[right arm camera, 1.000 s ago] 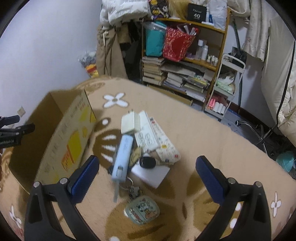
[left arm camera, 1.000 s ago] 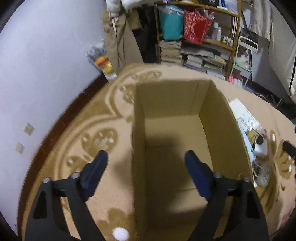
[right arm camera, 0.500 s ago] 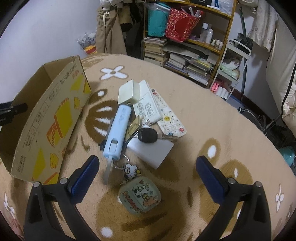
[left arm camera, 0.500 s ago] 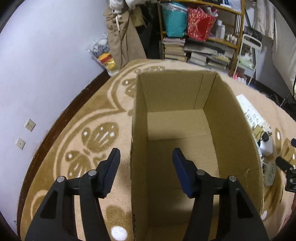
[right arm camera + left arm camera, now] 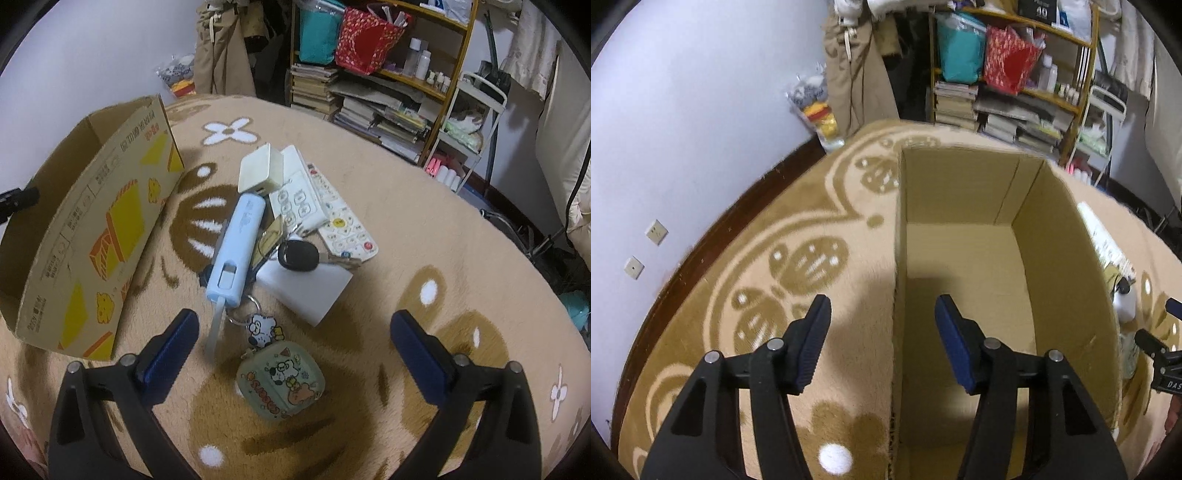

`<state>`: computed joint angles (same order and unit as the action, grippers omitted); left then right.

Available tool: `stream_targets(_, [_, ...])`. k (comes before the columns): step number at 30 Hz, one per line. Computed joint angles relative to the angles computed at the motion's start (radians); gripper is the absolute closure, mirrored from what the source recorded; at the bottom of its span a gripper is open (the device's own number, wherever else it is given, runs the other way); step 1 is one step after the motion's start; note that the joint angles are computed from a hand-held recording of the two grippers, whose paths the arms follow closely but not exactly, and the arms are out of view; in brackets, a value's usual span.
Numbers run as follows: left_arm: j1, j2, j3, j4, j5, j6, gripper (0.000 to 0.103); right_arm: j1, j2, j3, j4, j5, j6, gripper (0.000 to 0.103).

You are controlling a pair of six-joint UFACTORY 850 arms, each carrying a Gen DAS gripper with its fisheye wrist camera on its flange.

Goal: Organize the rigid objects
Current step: 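Clamp the box wall with the left gripper while the right gripper grasps the green pouch, then carry the green pouch over the box and release it inside with the right gripper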

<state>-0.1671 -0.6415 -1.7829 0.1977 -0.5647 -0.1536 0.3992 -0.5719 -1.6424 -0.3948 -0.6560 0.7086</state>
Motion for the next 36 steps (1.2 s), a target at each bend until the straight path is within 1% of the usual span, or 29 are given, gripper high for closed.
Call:
stream_targets(1, [-0.001,-0.011,-0.009,-0.012,-0.02,0.017,0.06,-0.003,-0.006,-0.005,0.021,-0.006,-0.014,0.004])
stream_targets(2, [-0.003,-0.017,-0.014,-0.014,-0.033,0.027,0.071,-0.007,-0.01,-0.006,0.049,-0.01,-0.033,0.009])
stream_targets(3, [-0.004,-0.022,-0.019,-0.017,-0.043,0.037,0.078,-0.011,-0.01,-0.003,0.073,-0.01,-0.05,0.013])
stream_targets(4, [-0.005,-0.022,-0.015,-0.022,-0.038,0.049,0.081,-0.016,-0.013,-0.003,0.101,-0.013,-0.069,0.014])
stream_targets(5, [-0.004,-0.021,-0.01,-0.031,-0.031,0.056,0.088,-0.019,-0.017,-0.005,0.128,-0.021,-0.087,0.017])
stream_targets(6, [-0.003,-0.021,-0.01,-0.049,-0.029,0.069,0.092,-0.021,-0.02,-0.005,0.151,-0.027,-0.105,0.021])
stream_targets(8, [-0.004,-0.024,-0.009,-0.032,-0.027,0.044,0.097,-0.026,-0.028,-0.009,0.192,-0.047,-0.138,0.024])
stream_targets(12, [0.0,-0.02,-0.005,-0.071,-0.019,0.068,0.098,-0.031,-0.05,-0.017,0.285,-0.091,-0.203,0.025])
stream_targets(13, [0.0,-0.021,-0.006,-0.068,-0.02,0.066,0.098,-0.031,-0.056,-0.019,0.297,-0.103,-0.211,0.027])
stream_targets(14, [0.0,-0.02,-0.005,-0.071,-0.018,0.067,0.098,-0.032,-0.057,-0.018,0.309,-0.109,-0.219,0.035])
stream_targets(18, [0.001,-0.022,-0.006,-0.075,-0.018,0.065,0.098,-0.03,-0.045,-0.007,0.286,-0.09,-0.187,0.035])
stream_targets(21, [0.004,-0.02,-0.005,-0.088,-0.018,0.071,0.098,-0.034,-0.016,0.02,0.258,-0.057,-0.131,0.035])
stream_targets(25, [0.004,-0.021,-0.007,-0.085,-0.021,0.064,0.098,-0.039,0.055,0.065,0.176,0.04,0.002,0.035])
stream_targets(27, [0.003,-0.021,-0.009,-0.087,-0.022,0.065,0.098,-0.034,0.075,0.067,0.124,0.071,0.061,0.035])
stream_targets(30, [0.001,-0.018,-0.005,-0.072,-0.021,0.057,0.098,-0.031,0.061,0.011,0.115,0.075,0.054,0.035])
stream_targets(34, [-0.005,-0.013,0.002,-0.047,-0.016,0.046,0.098,-0.023,-0.003,-0.114,0.157,0.045,-0.011,0.035])
stream_targets(36, [-0.006,-0.013,0.003,-0.045,-0.015,0.05,0.098,-0.005,-0.029,-0.171,0.166,0.038,-0.042,0.035])
